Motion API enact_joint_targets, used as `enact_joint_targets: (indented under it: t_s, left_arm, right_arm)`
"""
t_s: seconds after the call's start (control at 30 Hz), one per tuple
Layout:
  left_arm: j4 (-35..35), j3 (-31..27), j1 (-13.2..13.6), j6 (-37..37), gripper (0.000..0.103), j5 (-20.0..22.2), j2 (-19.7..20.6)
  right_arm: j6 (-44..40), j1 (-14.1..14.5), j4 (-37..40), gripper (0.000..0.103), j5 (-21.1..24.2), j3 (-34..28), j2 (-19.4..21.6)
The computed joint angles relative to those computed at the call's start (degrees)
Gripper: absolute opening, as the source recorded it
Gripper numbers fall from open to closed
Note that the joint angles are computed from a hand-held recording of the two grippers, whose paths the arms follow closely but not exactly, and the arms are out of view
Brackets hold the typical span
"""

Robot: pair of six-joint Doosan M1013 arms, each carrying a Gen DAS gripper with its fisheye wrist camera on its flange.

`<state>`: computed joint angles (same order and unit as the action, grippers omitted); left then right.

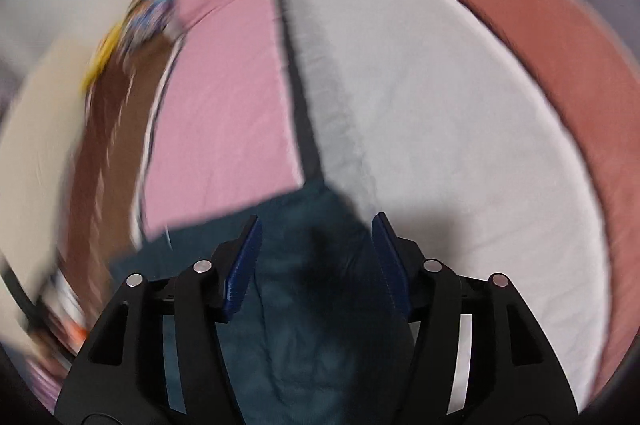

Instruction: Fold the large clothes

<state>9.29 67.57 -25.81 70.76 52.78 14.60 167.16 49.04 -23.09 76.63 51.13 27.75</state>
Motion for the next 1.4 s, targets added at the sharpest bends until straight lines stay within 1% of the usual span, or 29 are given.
enact_joint_targets:
  t_s: [0.07,0.1,0.17,0.23,0.3,0.37,0.4,0.43,0.47,0.5,0.6,0.7,0.73,0.77,0.8,0.83,0.87,0.9,0.97,1.0,1.07,1.13,1.17,1.2,1.27,1.4]
  left_arm:
    - [3.92,2.39,-2.09,2.65,0.06,-0.12,-1.76]
    - [3.7,4.44,-3.3,5.62,0.06,-0.23,-3.15]
    - [1.08,9.49,-5.42,10.05,0.06,-1.55,-6.34]
    - [-0.38,13.46,-7.02,11.64,0.06,-1.99,-8.45]
    - [-1.14,15.96,-7.59,11.01,0.06,-2.56,-9.15]
    - [0.82,17.15,-8.04,8.69,0.06,-2.95,-8.48]
    - [2.02,17.3,-7.87,6.55,0.061,-3.06,-7.3]
    - [1.82,17.32,-7.65,6.0,0.061,-3.37,-6.75]
    - [1.3,17.18,-7.28,5.78,0.061,-3.88,-6.07]
    - [1.22,17.14,-7.05,5.64,0.061,-4.71,-5.52]
    - [-0.45,17.29,-6.29,6.04,0.062,-6.47,-4.75]
    - [-0.4,17.07,-6.5,6.37,0.062,-5.77,-4.43]
    - [-0.68,16.82,-6.57,6.83,0.062,-4.94,-4.45]
    - [-1.55,15.93,-6.37,7.6,0.061,-3.26,-4.39]
    - [-2.28,15.47,-6.28,7.58,0.061,-2.82,-4.57]
    - [-3.46,15.49,-6.02,7.55,0.061,-3.78,-5.09]
    - [-4.1,15.71,-5.82,7.23,0.061,-5.68,-5.71]
    - [-3.02,15.11,-5.79,6.17,0.061,-7.13,-5.77]
    - [1.12,13.05,-6.19,3.98,0.061,-7.01,-4.51]
    - [3.66,11.44,-6.39,2.68,0.061,-6.16,-3.15]
    - [5.89,8.72,-6.49,1.24,0.061,-3.49,-0.63]
    - [7.22,6.29,-6.41,0.45,0.061,0.2,1.97]
    - [5.84,5.37,-6.14,1.18,0.061,2.01,3.13]
    - [4.87,5.17,-5.9,1.81,0.062,2.63,3.52]
    - [4.61,5.35,-5.82,1.93,0.063,2.54,3.85]
    - [3.07,5.0,-5.43,2.08,0.066,2.51,4.47]
  right_arm:
    - [-8.18,2.48,-2.65,0.036,6.57,-6.51,4.07]
    - [-12.58,4.57,-4.45,0.036,8.15,-9.11,5.93]
    - [-15.15,7.02,-4.36,0.034,6.05,-9.46,6.87]
    - [-15.15,8.56,-4.23,0.034,4.8,-8.95,7.3]
    - [-15.71,9.39,-5.6,0.034,6.5,-9.98,8.76]
    - [-16.88,8.72,-6.59,0.034,9.48,-11.75,10.56]
    - [-16.28,7.74,-6.26,0.034,10.82,-11.67,11.05]
    - [-15.57,6.85,-4.93,0.034,11.15,-11.32,11.2]
    - [-14.38,5.89,-3.67,0.034,10.6,-9.95,10.87]
    - [-12.93,4.98,-3.08,0.036,9.5,-8.32,10.52]
    - [-11.65,3.87,-1.89,0.049,8.14,-6.17,10.5]
    - [-9.76,3.03,-1.22,0.053,5.86,-3.73,9.41]
    - [-9.69,2.91,-0.94,0.053,5.64,-3.59,9.29]
    - [-9.89,2.9,-0.66,0.053,5.79,-3.77,9.22]
    - [-10.01,2.82,-0.33,0.049,5.63,-3.85,8.88]
    - [-9.23,2.85,-0.3,0.046,4.28,-3.13,8.04]
    - [-8.05,2.92,-0.86,0.045,2.02,-2.17,7.1]
    - [-7.01,2.98,-2.65,0.045,0.87,-1.75,6.42]
    - [-7.27,2.75,-5.85,0.045,3.52,-3.66,7.04]
    - [-7.97,2.17,-5.61,0.045,5.02,-4.84,7.64]
    - [-9.06,1.15,-4.96,0.045,7.98,-7.01,9.05]
    - [-10.97,0.24,-4.6,0.045,12.14,-9.81,11.14]
    - [-11.34,-0.25,-3.31,0.045,12.82,-10.12,11.62]
    - [-11.08,-0.7,-1.55,0.045,12.19,-9.26,11.5]
    - [-11.12,-1.15,0.37,0.045,11.45,-8.03,11.56]
    - [-12.21,-0.96,-0.33,0.045,12.55,-8.63,12.49]
